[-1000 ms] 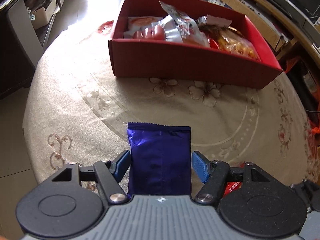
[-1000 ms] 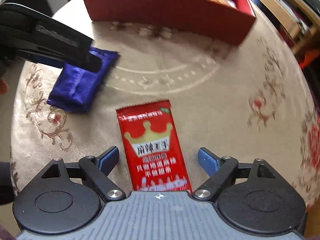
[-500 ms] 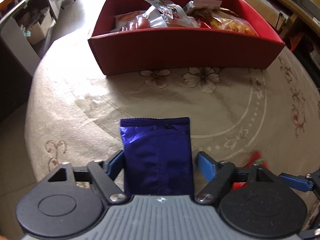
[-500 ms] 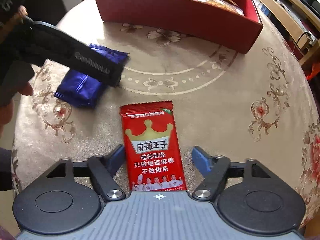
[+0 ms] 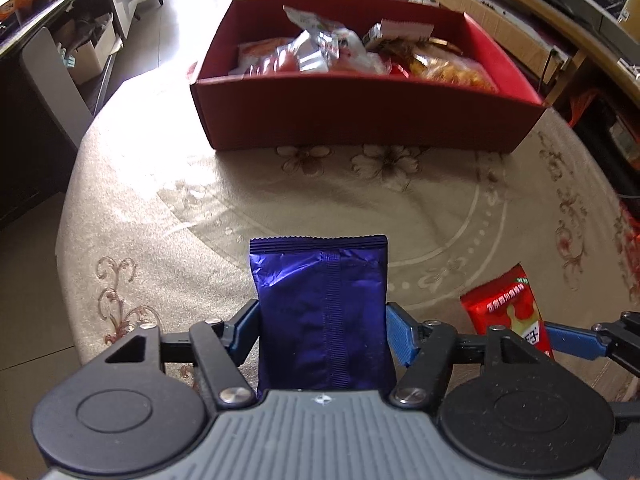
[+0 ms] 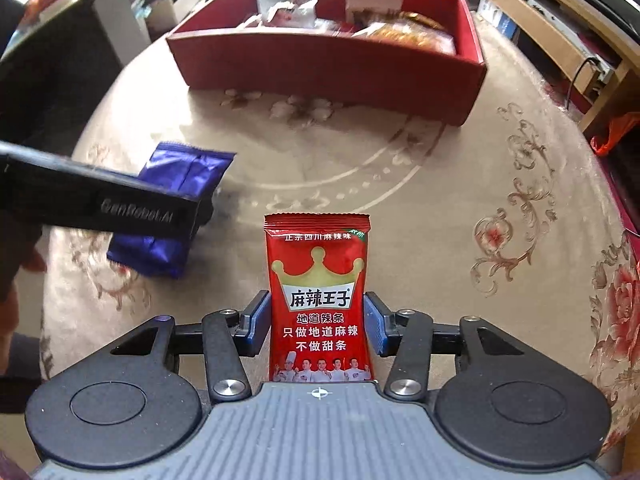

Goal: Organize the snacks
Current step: 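Carry the blue pouch and red pack over the red box with both tools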

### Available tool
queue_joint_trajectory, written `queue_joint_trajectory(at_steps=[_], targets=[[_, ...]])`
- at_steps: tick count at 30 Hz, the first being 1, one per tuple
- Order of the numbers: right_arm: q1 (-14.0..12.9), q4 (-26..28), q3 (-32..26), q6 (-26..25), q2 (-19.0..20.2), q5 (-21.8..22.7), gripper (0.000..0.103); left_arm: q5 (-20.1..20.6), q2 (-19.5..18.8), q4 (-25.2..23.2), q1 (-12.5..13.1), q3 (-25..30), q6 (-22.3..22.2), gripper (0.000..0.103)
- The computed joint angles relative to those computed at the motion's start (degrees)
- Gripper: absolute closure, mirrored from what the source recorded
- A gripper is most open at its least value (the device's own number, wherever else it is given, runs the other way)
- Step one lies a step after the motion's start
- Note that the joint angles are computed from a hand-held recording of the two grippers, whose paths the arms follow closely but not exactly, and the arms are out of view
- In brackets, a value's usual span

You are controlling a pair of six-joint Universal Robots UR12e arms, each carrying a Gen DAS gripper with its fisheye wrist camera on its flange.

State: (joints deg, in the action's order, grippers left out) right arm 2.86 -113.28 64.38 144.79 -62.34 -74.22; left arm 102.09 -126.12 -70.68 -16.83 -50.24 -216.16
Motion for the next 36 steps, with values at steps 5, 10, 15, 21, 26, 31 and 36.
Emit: queue_joint_trajectory(at_steps=[5, 10, 15, 21, 26, 31, 36], targets=[[-0.2, -1.4, -0.7, 1.5, 0.4, 1.1, 0.047, 0.5, -0.1, 0.6, -0.1, 0.6, -0.6, 0.042], [-0.2, -1.8, -2.4, 3.2, 1.4, 1.7, 0.047, 0.9, -0.6, 0.8, -0.1, 1.5, -0.9, 0.042], [-0.2, -2.4, -4.2, 4.6, 2.5, 2.3, 0.047, 1.3, -1.1, 1.4, -0.1, 2.4, -0.7, 0.042], [-0.1, -3.3, -5.6, 5.4, 3.3, 2.9, 0.047, 2.0, -1.6, 2.1, -0.2, 3.5, -0.5, 0.042], [-0.2, -3.5, -7.3, 6.1, 4.2, 3.4, 0.047, 3.8, -2.3, 2.4, -0.5, 5.1, 0.0, 0.042], [-0.3, -3.8, -8.9, 6.9, 5.0, 4.2, 0.047, 4.4, -3.1, 2.6, -0.5, 6.6, -0.2, 0.042], [-0.3, -3.7, -10.4, 7.2, 5.8, 4.7, 0.047, 5.4, -4.0, 2.3, -0.5, 8.4, -0.2, 0.042]])
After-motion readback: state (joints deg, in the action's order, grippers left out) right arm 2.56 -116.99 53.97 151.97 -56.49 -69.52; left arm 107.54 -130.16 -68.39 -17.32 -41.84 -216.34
